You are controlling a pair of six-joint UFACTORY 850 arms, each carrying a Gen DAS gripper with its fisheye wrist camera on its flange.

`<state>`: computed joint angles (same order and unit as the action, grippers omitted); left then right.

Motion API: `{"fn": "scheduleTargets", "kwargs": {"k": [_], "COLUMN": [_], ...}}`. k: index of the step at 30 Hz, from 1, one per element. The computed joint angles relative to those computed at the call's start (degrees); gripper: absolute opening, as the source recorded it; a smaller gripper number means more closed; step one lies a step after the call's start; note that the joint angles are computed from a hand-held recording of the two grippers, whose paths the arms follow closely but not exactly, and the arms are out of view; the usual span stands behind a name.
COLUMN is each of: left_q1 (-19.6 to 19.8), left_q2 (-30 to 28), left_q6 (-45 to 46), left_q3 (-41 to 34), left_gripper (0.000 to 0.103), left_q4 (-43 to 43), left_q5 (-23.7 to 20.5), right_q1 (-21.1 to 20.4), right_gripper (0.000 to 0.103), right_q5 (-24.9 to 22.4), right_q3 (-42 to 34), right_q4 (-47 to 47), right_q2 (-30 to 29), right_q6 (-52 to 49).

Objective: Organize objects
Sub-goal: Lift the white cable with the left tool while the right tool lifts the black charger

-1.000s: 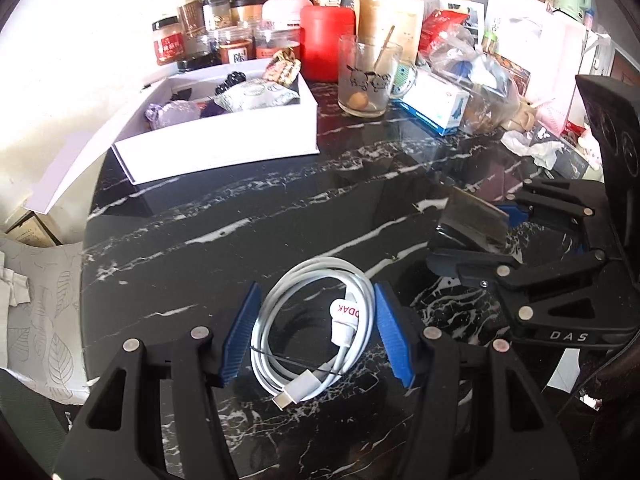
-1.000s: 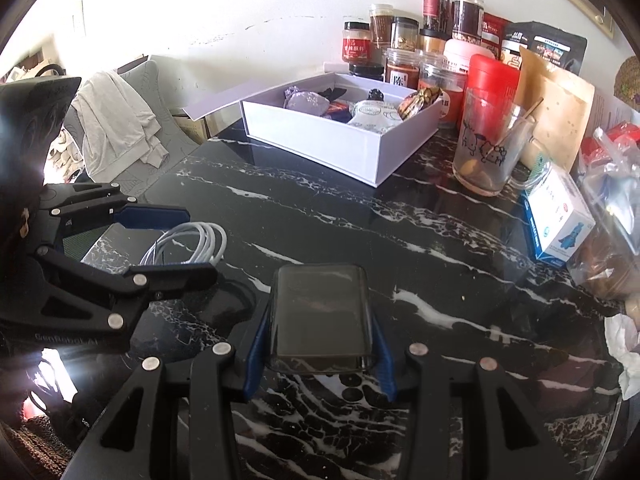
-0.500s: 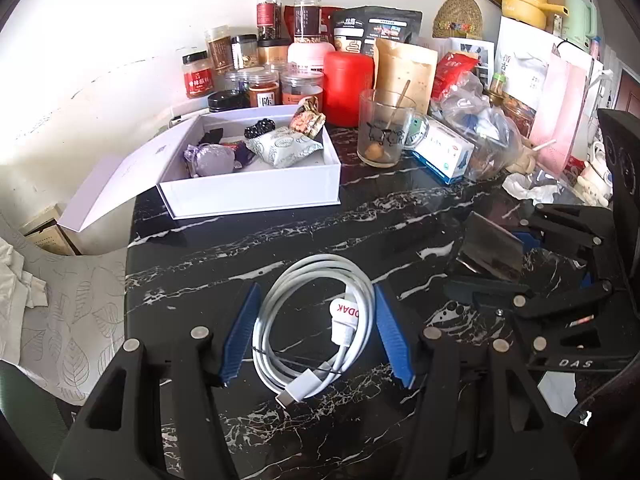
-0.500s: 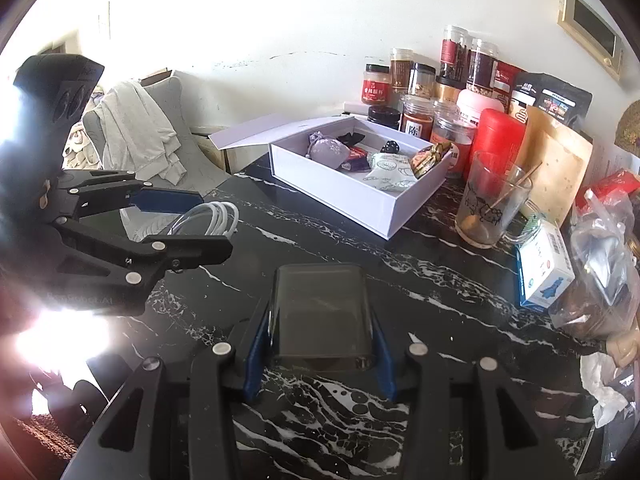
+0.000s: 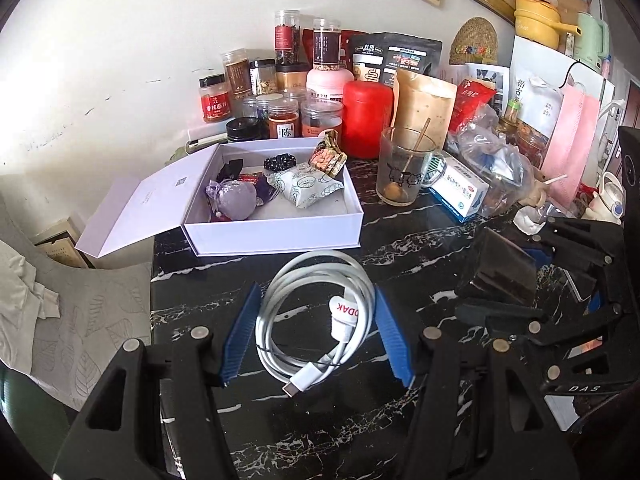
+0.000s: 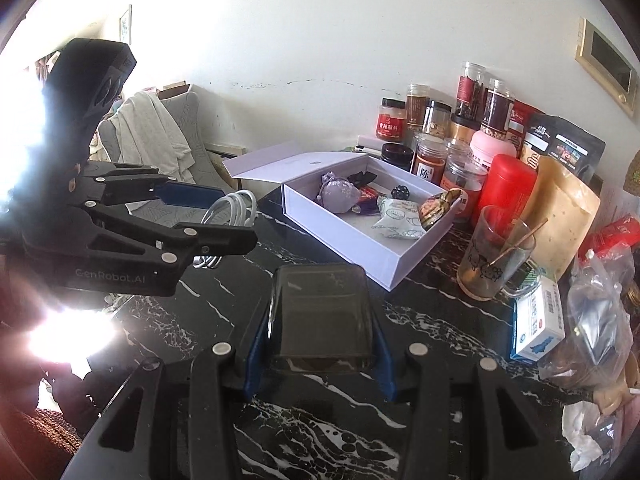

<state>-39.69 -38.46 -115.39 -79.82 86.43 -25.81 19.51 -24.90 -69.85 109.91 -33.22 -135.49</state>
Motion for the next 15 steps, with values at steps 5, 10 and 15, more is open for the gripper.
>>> {"fn": "scheduleTargets", "kwargs": {"k": [5,10,15], "left_q1": [1.8,3.4,5.2], "left_q2": [-0.8,-1.7,-2.5], "left_q6": [3.9,6.3,7.8], "left_q3": [-2.4,-4.7,-6.9], "left_gripper": [0.056,0.056,0.056], "left_q4": [-2.1,-3.0,-3.7], "left_q5": [1.0,1.6,2.2], "right_q1": [0.4,0.7,1.0], "right_gripper": [0.045,0.045,0.045], "right_q5": [0.3,0.4,-0.1], "right_q3": [-3.7,-8.0,-12.4], "right_q4": [-2.8,-6.4,-8.8], "right_q2": [-1.9,-4.1,-6.3], "right_q6": [3.1,7.0,9.6]}}
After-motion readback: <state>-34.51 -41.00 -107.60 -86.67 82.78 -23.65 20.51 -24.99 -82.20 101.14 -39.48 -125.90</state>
